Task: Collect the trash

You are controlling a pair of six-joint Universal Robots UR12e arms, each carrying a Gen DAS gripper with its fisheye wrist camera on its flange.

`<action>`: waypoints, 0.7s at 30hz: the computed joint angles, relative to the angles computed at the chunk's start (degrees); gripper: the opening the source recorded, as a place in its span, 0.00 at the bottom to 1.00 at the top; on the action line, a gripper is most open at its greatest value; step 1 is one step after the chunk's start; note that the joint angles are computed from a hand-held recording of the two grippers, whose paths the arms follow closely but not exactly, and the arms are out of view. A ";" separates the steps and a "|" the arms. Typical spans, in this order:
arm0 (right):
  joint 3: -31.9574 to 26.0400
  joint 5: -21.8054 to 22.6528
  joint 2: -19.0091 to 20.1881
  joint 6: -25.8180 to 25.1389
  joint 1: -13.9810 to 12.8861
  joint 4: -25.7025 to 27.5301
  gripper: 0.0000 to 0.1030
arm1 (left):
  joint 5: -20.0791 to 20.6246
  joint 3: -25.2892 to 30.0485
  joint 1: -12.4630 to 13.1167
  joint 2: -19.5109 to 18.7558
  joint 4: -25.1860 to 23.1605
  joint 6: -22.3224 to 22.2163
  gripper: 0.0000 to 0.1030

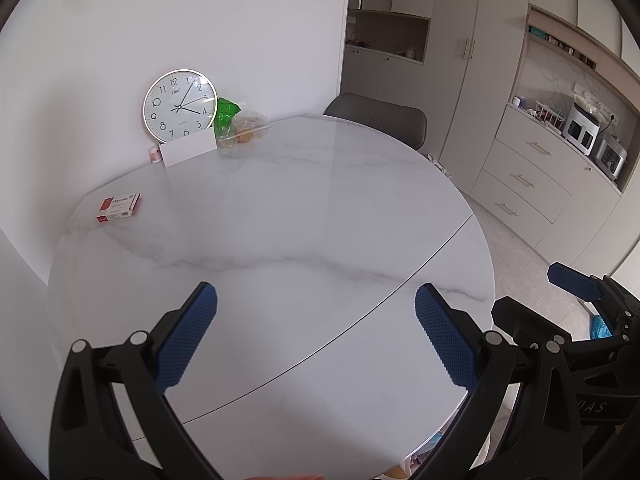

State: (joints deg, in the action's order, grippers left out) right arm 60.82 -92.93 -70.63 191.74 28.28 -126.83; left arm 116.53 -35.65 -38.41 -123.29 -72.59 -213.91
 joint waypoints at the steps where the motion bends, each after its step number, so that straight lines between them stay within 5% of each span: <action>1: -0.04 -0.05 0.04 0.01 0.04 0.02 0.98 | 0.00 0.00 0.00 0.00 0.00 0.00 0.92; 21: -0.50 0.04 0.52 0.27 0.34 0.17 0.98 | 0.28 -1.19 -0.02 0.61 0.22 -0.61 0.92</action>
